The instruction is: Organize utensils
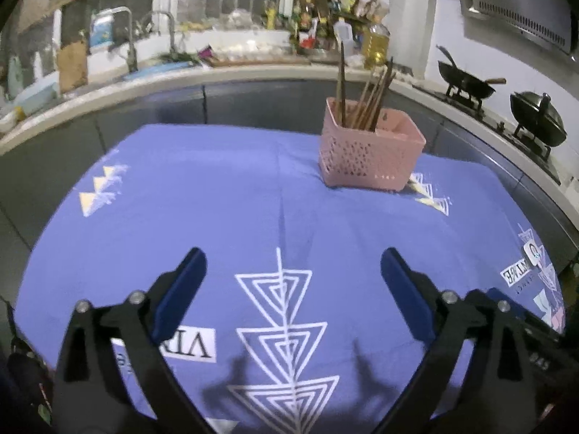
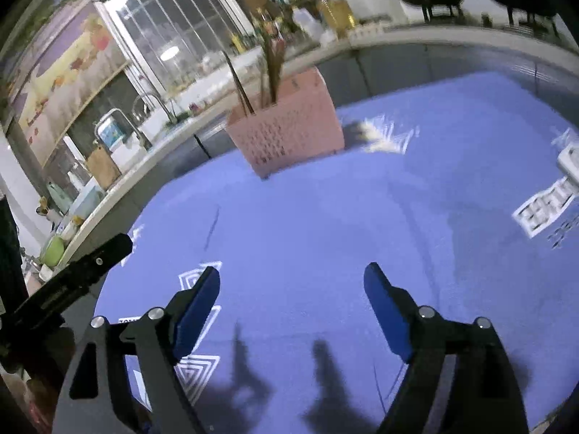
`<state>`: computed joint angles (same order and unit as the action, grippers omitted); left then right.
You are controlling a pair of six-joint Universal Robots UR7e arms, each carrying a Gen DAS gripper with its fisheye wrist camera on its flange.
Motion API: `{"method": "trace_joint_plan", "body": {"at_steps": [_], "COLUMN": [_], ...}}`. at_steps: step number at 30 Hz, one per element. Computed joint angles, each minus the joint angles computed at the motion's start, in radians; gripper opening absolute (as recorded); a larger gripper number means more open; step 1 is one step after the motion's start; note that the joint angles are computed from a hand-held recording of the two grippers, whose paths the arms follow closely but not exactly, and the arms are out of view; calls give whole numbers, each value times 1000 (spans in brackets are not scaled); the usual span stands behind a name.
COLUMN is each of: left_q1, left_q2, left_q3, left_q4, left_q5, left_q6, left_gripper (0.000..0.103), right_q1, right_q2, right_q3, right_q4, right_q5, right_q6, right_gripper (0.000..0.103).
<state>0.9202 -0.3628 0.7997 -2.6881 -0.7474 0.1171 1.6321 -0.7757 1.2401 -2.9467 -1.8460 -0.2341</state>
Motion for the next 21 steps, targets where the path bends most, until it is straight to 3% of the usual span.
{"method": "trace_joint_plan", "body": {"at_steps": [7,12,21], "left_q1": [-33,-53,-57], "left_q2": [-14,19,29], "left_q3": [51,33,29], "left_q4": [-124,-148,-129], "left_q5": [49,153,158], "left_q6": [60,65,53], "left_gripper": [97,97,97], "right_q1": [21,22,16], "right_q2": [-44,-47,-56], "right_q3": [91,96,108], "right_q4": [-166,-189,-193], "right_q5": [26,24,33], "right_q6": [-98,-122,-119], "right_gripper": [94,94,94]}}
